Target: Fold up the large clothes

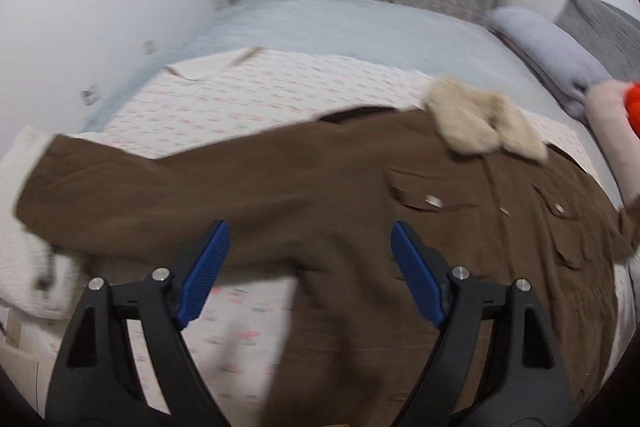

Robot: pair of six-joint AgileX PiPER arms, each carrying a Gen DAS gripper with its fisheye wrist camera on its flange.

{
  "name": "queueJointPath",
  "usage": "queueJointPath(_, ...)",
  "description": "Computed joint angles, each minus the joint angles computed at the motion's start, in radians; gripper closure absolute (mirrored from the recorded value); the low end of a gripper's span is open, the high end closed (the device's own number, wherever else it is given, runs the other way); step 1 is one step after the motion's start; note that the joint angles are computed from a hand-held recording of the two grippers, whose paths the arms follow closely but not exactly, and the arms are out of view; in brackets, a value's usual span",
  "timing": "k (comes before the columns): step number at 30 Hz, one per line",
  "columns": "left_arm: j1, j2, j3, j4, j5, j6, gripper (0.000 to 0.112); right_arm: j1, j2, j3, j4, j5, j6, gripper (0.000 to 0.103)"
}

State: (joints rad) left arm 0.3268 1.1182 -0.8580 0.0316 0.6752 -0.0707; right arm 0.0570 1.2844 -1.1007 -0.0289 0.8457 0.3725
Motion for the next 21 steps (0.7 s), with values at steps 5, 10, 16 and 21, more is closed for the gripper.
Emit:
queueJointPath(5,-0.356,0.114,-0.034,0.176,0.01,-0.302,0.029,-0.133,0.207,-0.055,0.204,-0.138,-0.15,0.019)
queueJointPath(10,-0.586,0.247,-0.115,0.338,0.019,-0.487,0.029,-0.065,0.372,-0.124,-0.134,-0.237,0.176,0.028)
queueJointPath(16,-0.7,0.442,-0.281,0.324,-0.02,-0.563,0.029,0.013,0.518,-0.188,-0.509,-0.234,0.494,0.096)
queueJointPath(21,-0.76,0.64,-0.477,0.183,-0.121,-0.513,0.031,0.024,0.381,-0.131,-0.616,-0.312,0.529,0.098)
